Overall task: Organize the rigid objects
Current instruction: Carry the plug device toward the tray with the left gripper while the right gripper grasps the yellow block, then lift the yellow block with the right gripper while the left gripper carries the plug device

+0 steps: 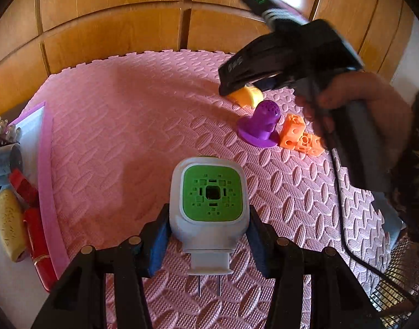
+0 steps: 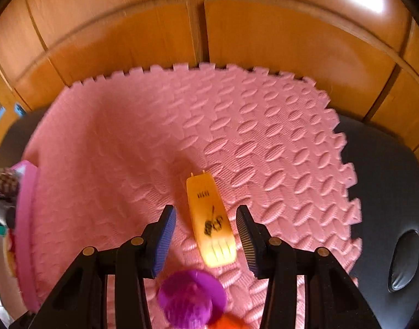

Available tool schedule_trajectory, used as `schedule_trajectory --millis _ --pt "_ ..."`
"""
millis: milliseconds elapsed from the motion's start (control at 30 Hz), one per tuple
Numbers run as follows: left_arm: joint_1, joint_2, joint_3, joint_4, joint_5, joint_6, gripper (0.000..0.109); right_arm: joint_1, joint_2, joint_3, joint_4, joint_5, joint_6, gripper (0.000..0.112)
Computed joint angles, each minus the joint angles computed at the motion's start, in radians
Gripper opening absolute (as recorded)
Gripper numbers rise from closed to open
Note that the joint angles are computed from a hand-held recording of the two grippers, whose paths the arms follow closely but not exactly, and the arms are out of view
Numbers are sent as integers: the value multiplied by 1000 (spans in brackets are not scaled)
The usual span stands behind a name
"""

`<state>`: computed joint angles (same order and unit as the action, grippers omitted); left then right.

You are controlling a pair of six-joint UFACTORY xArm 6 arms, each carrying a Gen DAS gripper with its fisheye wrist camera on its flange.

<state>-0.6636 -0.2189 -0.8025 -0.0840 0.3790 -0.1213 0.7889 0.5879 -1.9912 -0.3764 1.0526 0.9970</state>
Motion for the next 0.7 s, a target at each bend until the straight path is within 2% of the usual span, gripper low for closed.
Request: schedule_trajectory --millis 33,67,233,467,533,700 --pt "0 -1 2 1 -4 1 52 6 21 -31 -14 32 -5 27" --pt "0 0 4 1 -9 4 52 13 26 -39 -35 35 0 25" --pt "-1 -10 14 4 -12 5 52 56 -42 27 -102 -37 16 25" --pt "10 -41 13 32 29 -29 52 113 -223 250 -144 -195 94 25" --pt "10 -67 31 36 28 -28 52 132 -295 358 -162 -253 145 25" --pt "6 -145 64 66 32 -45 52 175 -371 494 -170 -289 206 25"
